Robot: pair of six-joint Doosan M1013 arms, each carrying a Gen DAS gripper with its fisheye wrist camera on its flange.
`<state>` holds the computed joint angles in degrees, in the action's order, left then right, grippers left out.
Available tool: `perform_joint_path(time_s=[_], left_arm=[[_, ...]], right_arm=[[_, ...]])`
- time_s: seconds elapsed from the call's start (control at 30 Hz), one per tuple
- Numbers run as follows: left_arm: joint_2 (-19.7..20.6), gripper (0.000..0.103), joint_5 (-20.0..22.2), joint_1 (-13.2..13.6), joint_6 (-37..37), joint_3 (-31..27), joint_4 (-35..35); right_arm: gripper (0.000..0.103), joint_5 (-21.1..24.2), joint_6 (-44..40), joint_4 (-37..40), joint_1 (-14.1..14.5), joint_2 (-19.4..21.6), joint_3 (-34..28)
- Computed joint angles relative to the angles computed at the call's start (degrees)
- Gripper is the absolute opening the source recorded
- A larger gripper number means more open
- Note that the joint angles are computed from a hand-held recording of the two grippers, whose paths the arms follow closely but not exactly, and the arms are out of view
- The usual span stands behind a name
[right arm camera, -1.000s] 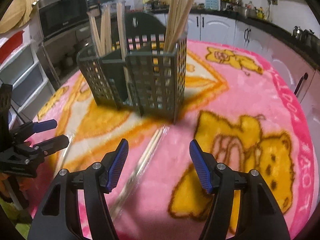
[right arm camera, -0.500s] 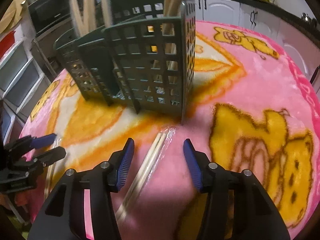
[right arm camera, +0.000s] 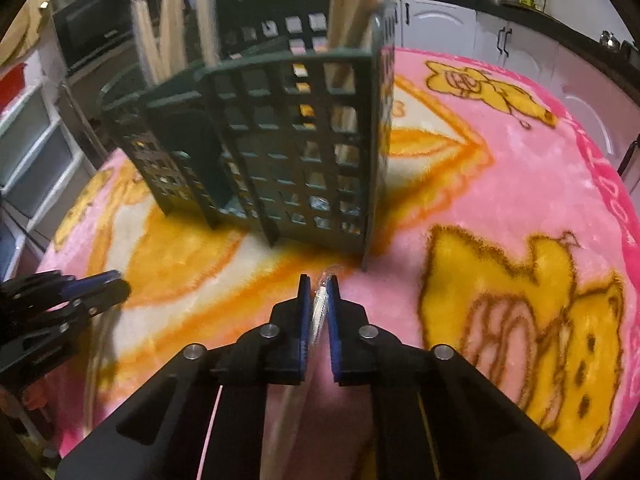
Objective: Organize utensils
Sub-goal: 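Lower the left tool onto a wrapped chopstick and close it while the right tool grasps another, then raise both held chopsticks upright and lower them into the caddy compartments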
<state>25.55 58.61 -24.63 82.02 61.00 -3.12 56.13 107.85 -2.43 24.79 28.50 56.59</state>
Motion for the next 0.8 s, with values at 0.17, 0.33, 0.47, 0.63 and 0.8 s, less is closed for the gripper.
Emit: perform_joint_path(time_s=[0.17, 0.33, 0.47, 0.63, 0.8], left_arm=[[0.3, 0.003, -0.2, 0.6, 1.0, -1.6, -2.9], [-0.3, 0.003, -2.7, 0.3, 2.2, -2.8, -4.1], [-0.9, 0.003, -4.7, 0.0, 3.2, -4.0, -5.0], [-1.5, 0.003, -7.3, -0.2, 4.7, -5.0, -6.0], [-1.7, 0.003, -8.8, -0.4, 5.6, -6.3, -6.9]], right_arm=[[0.007, -3.5, -2.1, 2.3, 0.1, -1.8, 1.2], [0.006, -7.3, -3.8, 2.9, 0.4, -3.8, 1.9], [0.005, -10.4, -4.8, 2.3, 0.8, -5.3, 2.4], [0.005, -14.0, -4.9, 0.9, 1.3, -6.7, 2.8], [0.005, -16.4, -5.9, 1.1, 1.4, -7.6, 2.8]])
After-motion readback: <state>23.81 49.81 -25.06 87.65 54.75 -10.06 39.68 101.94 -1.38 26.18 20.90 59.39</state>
